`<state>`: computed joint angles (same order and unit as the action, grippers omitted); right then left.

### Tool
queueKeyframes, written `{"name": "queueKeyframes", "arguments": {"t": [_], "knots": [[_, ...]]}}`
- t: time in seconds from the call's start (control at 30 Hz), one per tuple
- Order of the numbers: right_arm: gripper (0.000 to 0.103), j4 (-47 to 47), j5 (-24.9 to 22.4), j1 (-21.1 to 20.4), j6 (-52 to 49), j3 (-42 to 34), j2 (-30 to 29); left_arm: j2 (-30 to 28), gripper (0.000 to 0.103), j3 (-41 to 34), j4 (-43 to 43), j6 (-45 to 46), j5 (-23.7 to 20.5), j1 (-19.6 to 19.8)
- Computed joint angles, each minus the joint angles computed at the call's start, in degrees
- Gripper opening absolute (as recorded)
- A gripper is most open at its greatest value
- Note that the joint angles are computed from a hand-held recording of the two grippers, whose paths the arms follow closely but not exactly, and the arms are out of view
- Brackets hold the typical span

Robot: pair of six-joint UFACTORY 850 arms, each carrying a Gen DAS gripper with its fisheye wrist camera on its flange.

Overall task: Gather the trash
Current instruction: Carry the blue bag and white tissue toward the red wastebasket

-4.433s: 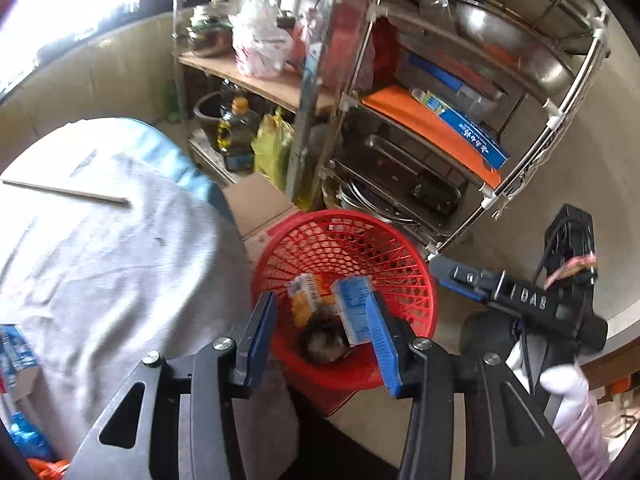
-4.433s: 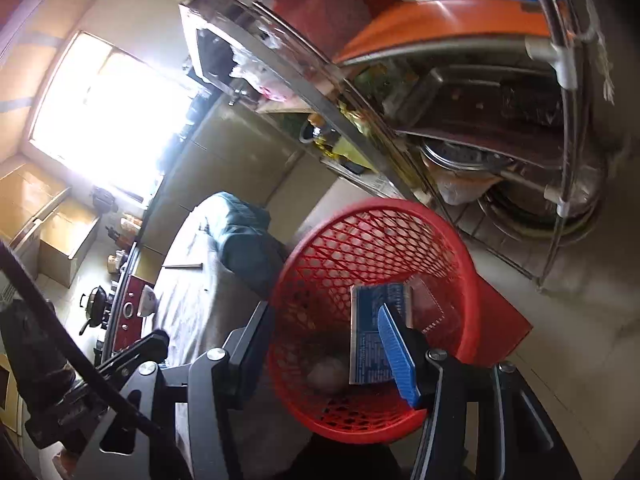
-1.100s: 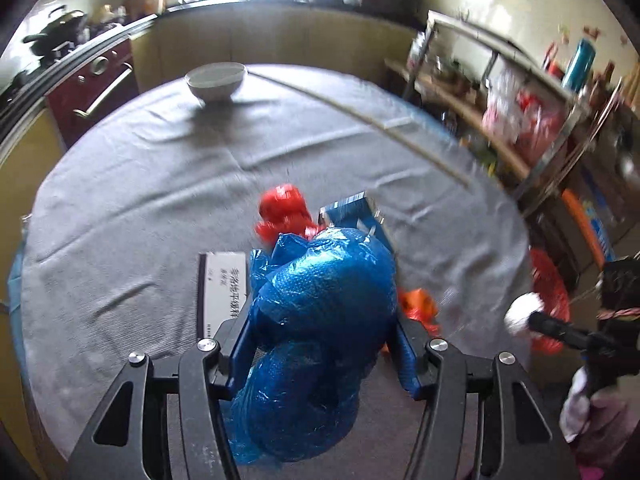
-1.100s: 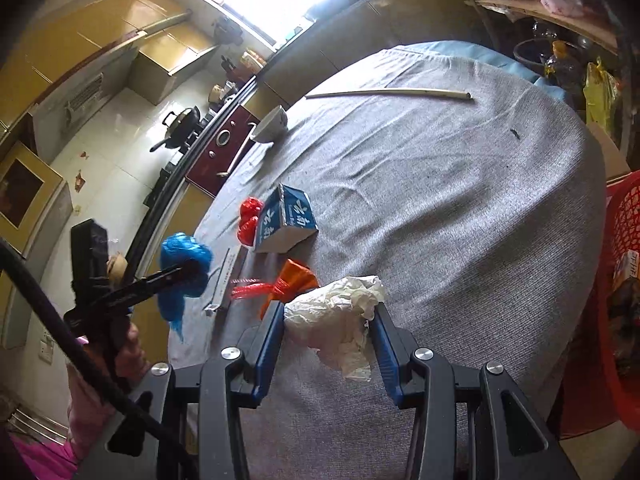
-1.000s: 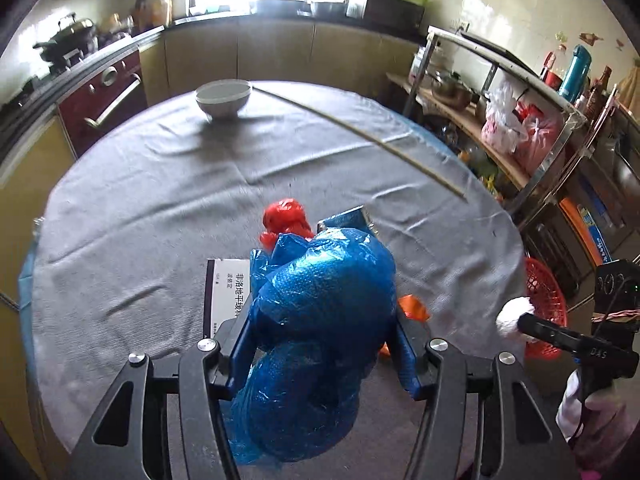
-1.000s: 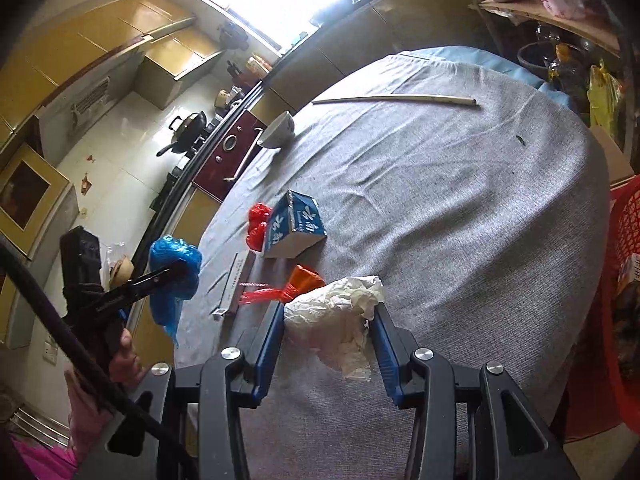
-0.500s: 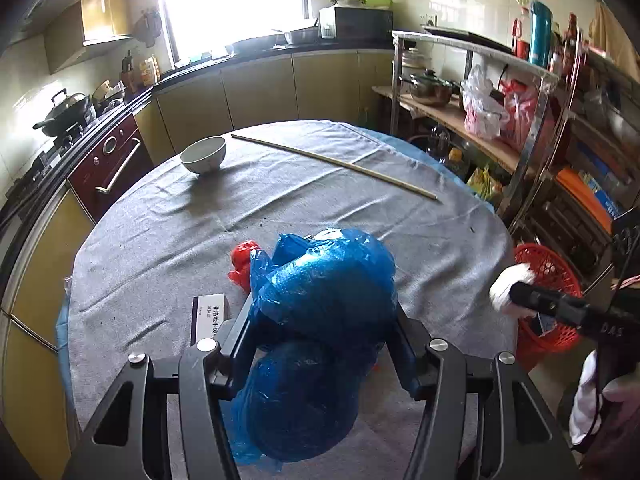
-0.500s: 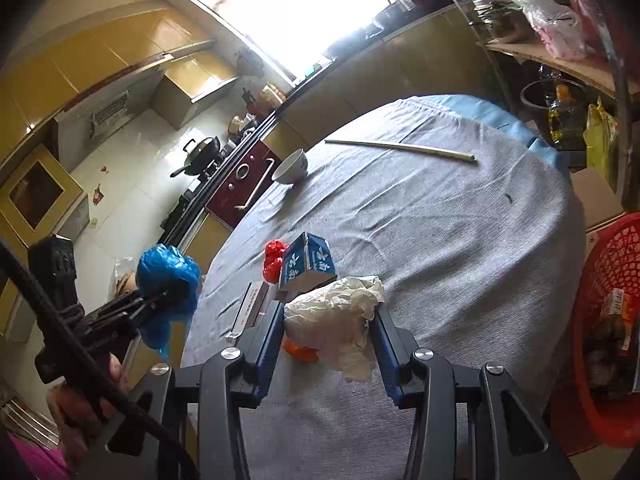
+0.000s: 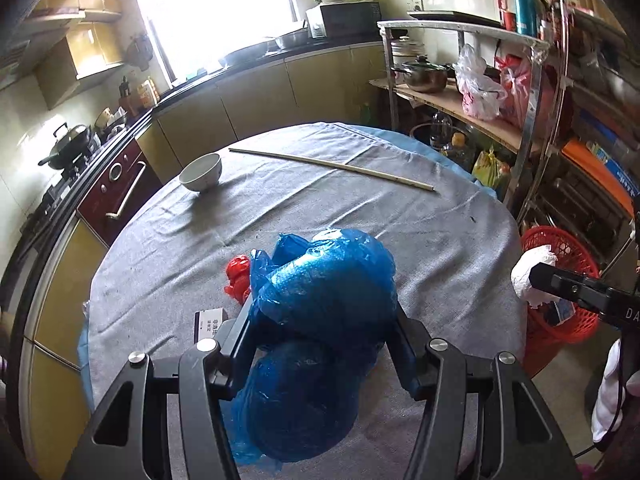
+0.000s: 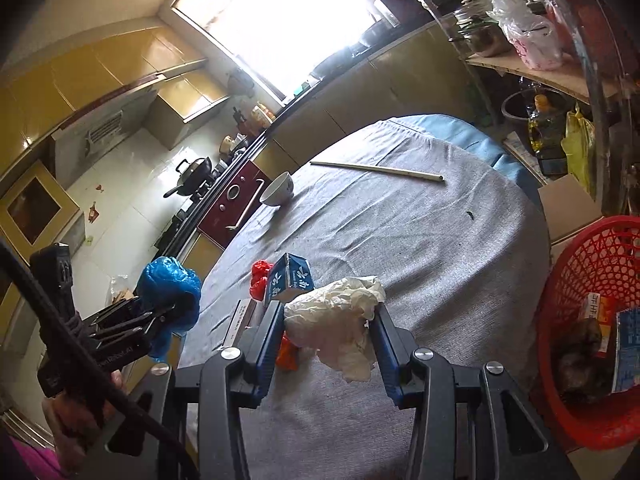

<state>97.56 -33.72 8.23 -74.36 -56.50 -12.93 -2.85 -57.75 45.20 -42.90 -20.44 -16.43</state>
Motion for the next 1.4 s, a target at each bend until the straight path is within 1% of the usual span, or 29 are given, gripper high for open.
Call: {"name": "queueKeyframes", "arguments": {"t": [0.17,0.63,1.17,1.4], "knots": [[0.046,0.4,-0.5,-0.6,-0.4,0.5,0.2,-1.0,0.06,-0.8,3.5,-2.2,-1.5,-2.1],[0.046,4.5,-0.5,-4.6,-3.1,3.7,3.1,-3.5,0.06,-3.8,6.9,-2.7,-3.3,-6.7],[0.046,8.8,0.3,-9.8,-5.9,7.5,6.6,-7.1,0.06,-7.5,6.9,0.7,-4.1,-11.5],[0.046,10.3,0.6,-12.9,-6.8,9.5,8.0,-8.9,0.06,-9.5,6.7,2.4,-4.1,-13.5]]}}
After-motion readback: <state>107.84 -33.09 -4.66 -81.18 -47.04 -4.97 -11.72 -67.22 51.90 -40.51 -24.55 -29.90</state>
